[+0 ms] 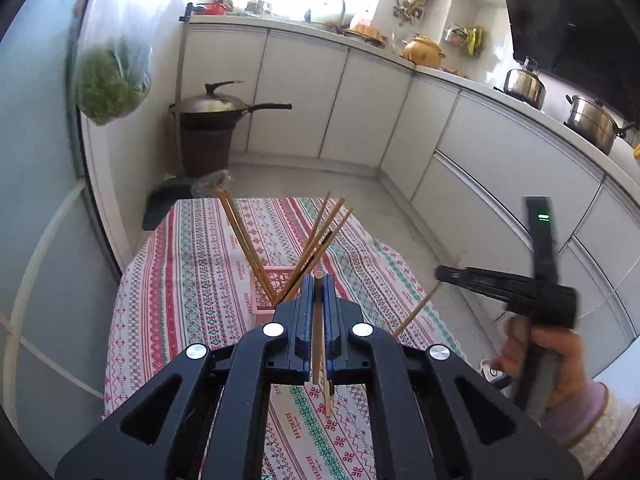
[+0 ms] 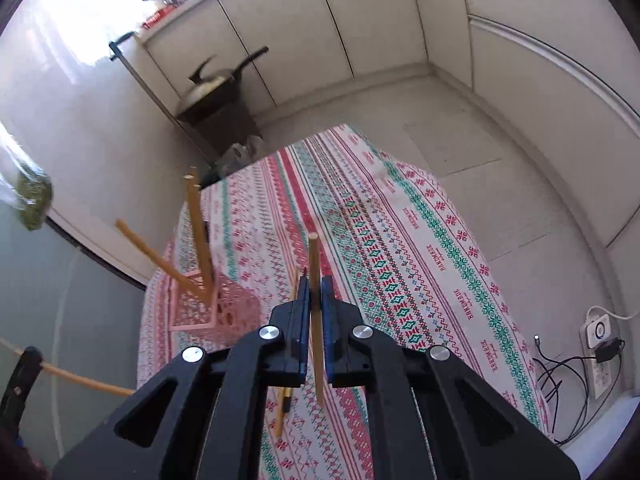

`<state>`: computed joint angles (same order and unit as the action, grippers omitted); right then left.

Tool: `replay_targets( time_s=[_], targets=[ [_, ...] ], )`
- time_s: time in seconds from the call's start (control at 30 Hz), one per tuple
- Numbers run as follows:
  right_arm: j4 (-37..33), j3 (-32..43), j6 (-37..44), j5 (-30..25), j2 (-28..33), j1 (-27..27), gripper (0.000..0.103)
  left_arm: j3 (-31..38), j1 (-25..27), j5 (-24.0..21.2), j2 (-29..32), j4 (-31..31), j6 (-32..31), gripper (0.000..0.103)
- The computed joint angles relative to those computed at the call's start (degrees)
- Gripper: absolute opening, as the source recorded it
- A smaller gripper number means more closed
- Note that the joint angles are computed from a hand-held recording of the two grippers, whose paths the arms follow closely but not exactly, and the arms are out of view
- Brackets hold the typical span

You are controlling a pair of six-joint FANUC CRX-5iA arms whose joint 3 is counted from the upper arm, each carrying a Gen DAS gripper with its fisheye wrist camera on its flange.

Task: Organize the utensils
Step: 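Carry the chopstick with the left gripper to the basket while the right gripper grasps another, then open the left gripper over the basket while the right gripper drops its chopstick in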

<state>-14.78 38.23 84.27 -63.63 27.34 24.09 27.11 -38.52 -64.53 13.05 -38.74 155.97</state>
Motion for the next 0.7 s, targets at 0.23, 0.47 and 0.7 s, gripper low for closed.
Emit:
replay_targets(
  time_s=[0.23, 0.47, 0.7],
  targets=[
    [-6.4, -4.3, 3.3, 4.7, -8.2, -1.4, 0.006, 3.3, -2.1, -3.9, -0.7, -5.6, 2.5, 0.004],
    [-12.8, 1.5, 5.7, 5.2, -8.0, -2.6, 0.006, 8.4, -1.7, -6.5, 0.2, -10.3, 2.3, 0.004],
    [-13.8, 7.2, 5.0, 5.9, -4.7, -1.8, 0.006, 12.4, 1.3, -7.4, 3.2, -10.2, 0.3, 0.004]
  ],
)
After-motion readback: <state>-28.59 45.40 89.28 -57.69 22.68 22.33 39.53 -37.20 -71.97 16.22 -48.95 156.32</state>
